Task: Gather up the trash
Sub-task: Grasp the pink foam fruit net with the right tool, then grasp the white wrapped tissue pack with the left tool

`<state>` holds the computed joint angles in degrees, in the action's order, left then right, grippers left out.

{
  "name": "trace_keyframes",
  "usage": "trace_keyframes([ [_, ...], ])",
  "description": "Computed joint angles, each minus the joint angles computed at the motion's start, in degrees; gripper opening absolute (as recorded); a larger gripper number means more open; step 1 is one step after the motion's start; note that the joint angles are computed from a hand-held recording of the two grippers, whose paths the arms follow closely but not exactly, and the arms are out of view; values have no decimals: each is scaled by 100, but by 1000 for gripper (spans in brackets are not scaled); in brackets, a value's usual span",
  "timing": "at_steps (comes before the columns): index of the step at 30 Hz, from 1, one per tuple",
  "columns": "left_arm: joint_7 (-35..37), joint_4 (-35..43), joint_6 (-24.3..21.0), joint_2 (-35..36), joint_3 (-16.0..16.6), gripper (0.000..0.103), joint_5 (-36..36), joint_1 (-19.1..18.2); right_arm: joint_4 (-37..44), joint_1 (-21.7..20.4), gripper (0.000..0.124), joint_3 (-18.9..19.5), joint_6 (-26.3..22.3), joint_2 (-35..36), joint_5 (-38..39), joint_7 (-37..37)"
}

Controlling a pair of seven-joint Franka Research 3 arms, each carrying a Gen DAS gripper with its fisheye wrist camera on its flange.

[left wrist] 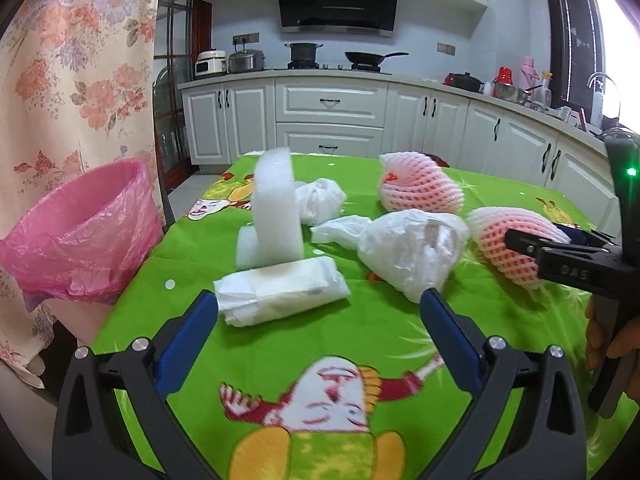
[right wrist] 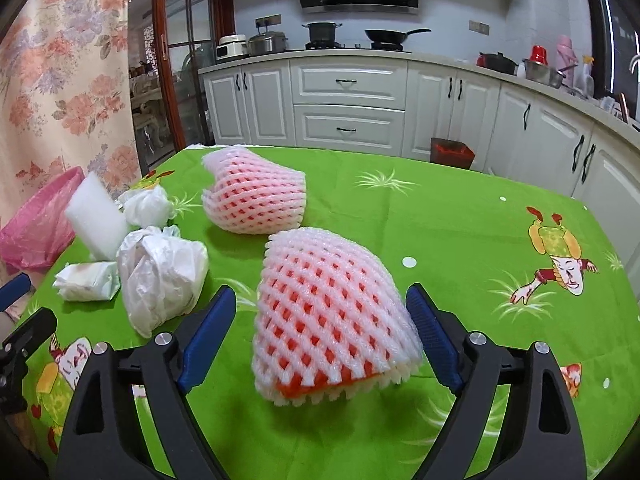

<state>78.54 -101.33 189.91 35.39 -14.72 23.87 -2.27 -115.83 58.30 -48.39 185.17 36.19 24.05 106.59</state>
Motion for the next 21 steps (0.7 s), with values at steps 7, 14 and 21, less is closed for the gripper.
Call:
trace_keyframes([
  [7, 453, 938, -877, 535, -424, 98, -167, 325, 183, -338, 81, 244, -276, -44, -338, 162],
  [14, 1323, 1840, -1706, 1097, -738, 98, -680, 438, 290, -125, 68, -109, -657, 149, -781, 767],
  [21, 2225, 2639, -2319, 1591, -1068, 98, -1260, 486, 44, 262, 65, -568, -477, 259, -983, 1410],
])
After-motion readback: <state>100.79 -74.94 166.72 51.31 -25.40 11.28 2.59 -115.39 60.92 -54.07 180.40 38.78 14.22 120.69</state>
